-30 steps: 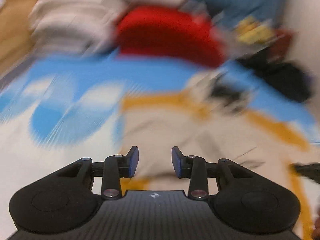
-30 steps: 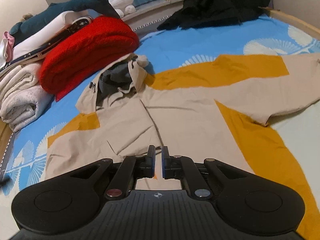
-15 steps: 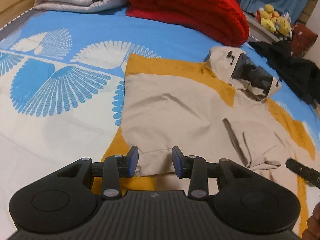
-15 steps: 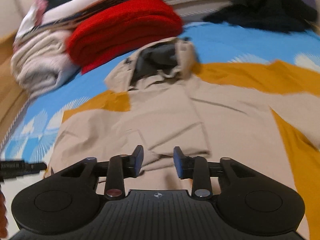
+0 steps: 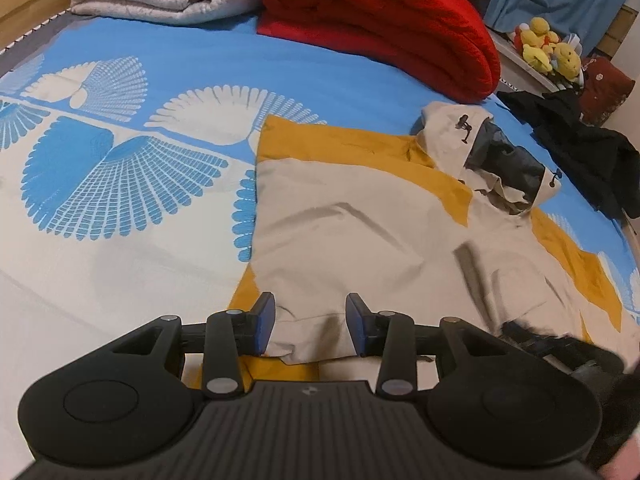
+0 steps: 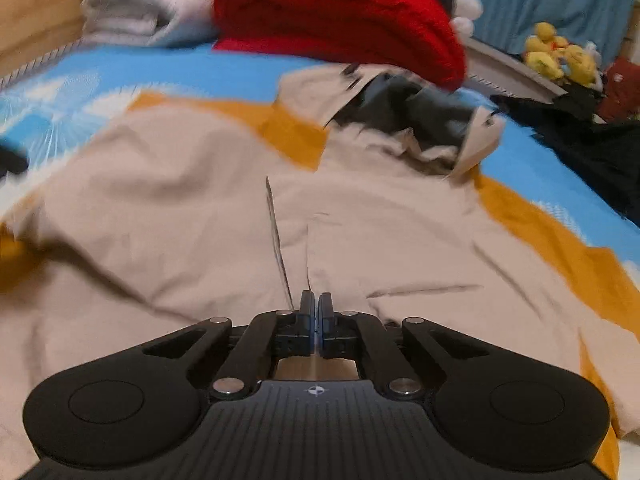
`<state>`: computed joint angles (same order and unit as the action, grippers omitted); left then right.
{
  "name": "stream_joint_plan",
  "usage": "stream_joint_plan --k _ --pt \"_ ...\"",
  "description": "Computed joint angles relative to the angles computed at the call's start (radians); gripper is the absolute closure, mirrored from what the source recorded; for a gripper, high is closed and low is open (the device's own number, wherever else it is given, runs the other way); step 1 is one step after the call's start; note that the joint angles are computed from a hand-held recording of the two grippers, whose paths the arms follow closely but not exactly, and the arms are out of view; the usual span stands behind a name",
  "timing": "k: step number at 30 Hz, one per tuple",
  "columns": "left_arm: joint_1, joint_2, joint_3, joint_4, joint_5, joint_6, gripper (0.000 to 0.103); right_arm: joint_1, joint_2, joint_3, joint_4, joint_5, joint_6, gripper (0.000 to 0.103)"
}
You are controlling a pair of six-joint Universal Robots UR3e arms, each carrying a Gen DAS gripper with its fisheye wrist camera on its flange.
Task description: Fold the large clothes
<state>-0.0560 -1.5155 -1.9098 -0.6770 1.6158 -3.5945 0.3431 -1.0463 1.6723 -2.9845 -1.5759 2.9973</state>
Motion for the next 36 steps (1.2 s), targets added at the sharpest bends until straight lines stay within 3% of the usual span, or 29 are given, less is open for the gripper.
stream_joint_plan --k 4,7,10,12,15,16,18,19,23,26,27,28,29,31,34,36 --pt "-0.007 -0.004 0.008 0.002 0.004 -0.003 0.060 -0.118 -0.168 0.114 -0.159 0.083 0.207 0.103" --pt "-0.023 -0.013 0.018 0.006 0.012 0.000 0.060 -0.211 -0.267 0.195 -0.287 0.023 0.368 0.103" --pt "-0.049 -0.029 0.031 0.010 0.038 0.007 0.060 -0.297 -0.314 0.202 -0.244 -0.125 0.517 0.103" --pt "-0.065 -0.047 0.039 0.009 0.054 0.010 0.060 -0.376 -0.329 0.206 -0.161 -0.130 0.571 0.101" --pt "-0.077 -0.069 0.042 0.013 0.067 0.013 0.060 -0.470 -0.343 0.236 -0.089 -0.007 0.594 0.096" --pt "-0.082 -0.078 0.046 0.014 0.073 0.012 0.060 -0.501 -0.344 0.244 -0.054 0.070 0.588 0.082" --pt "-0.086 -0.091 0.050 0.019 0.075 0.014 0.060 -0.557 -0.323 0.249 0.025 0.212 0.620 0.065" --pt "-0.090 -0.098 0.052 0.021 0.077 0.014 0.060 -0.577 -0.305 0.254 0.040 0.261 0.630 0.064" --pt "-0.097 -0.121 0.058 0.024 0.082 0.013 0.057 -0.616 -0.174 0.222 0.112 0.418 0.673 0.064" --pt "-0.103 -0.140 0.069 0.022 0.088 0.009 0.057 -0.599 -0.134 0.244 0.051 0.408 0.711 0.065" --pt "-0.105 -0.144 0.073 0.022 0.088 0.007 0.057 -0.599 -0.120 0.238 0.025 0.417 0.708 0.072" --pt "-0.106 -0.149 0.075 0.023 0.087 0.006 0.056 -0.601 -0.112 0.231 0.011 0.435 0.700 0.094" --pt "-0.106 -0.154 0.078 0.024 0.087 0.005 0.056 -0.603 -0.081 0.200 -0.008 0.460 0.705 0.102" --pt "-0.109 -0.162 0.085 0.024 0.087 0.006 0.056 -0.618 -0.091 0.239 -0.115 0.476 0.716 0.103" --pt "-0.111 -0.167 0.089 0.025 0.086 0.008 0.056 -0.583 -0.169 0.283 -0.228 0.332 0.733 0.103" --pt "-0.112 -0.168 0.088 0.028 0.087 0.013 0.056 -0.558 -0.211 0.272 -0.205 0.235 0.748 0.103"
